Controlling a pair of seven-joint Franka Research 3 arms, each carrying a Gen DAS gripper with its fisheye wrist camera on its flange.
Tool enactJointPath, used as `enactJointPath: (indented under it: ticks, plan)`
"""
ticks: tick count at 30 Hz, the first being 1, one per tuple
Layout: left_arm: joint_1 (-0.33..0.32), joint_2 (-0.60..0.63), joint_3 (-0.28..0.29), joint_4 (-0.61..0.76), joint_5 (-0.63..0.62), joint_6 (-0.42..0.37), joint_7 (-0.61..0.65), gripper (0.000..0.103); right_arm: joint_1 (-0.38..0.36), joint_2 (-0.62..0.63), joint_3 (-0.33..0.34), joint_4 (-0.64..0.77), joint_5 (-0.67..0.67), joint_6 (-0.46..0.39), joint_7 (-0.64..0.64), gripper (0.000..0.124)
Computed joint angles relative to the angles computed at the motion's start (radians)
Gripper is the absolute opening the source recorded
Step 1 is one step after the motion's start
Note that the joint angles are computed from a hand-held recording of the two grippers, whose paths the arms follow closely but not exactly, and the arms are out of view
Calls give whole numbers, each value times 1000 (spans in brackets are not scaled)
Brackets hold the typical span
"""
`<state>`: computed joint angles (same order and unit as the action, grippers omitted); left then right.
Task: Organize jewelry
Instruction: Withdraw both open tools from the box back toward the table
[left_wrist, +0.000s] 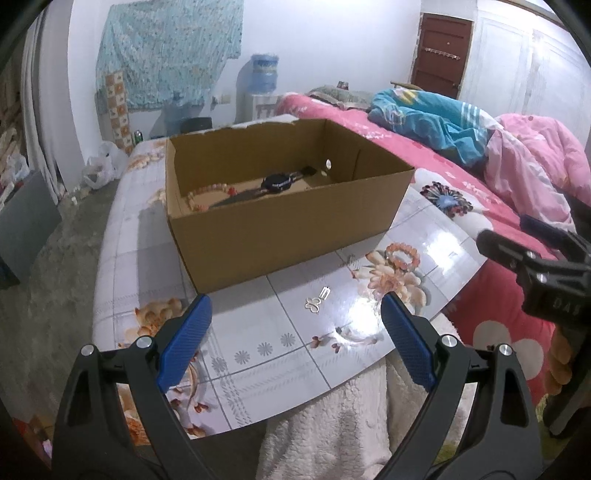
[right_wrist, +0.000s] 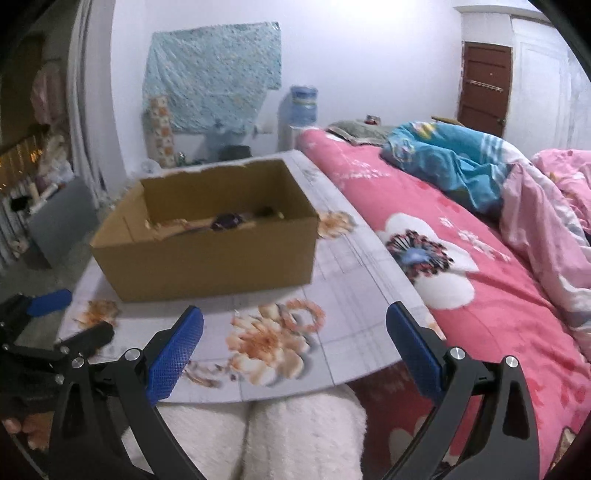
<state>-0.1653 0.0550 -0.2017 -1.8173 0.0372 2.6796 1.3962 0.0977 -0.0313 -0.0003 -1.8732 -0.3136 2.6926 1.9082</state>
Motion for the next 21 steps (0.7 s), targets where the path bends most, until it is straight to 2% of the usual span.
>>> enactJointPath:
  ticks: [6, 9, 21]
  plan:
    - [-1, 31, 3, 21, 31, -10, -42, 89, 1, 15, 2, 16, -113, -74, 55, 97]
    - [-4, 49, 5, 42, 70, -22, -77, 89, 6, 16, -1, 13, -139, -81, 56, 97]
    - [-31, 113, 11, 129, 223, -89, -223, 89, -6, 21, -20, -5, 23, -16, -103, 97]
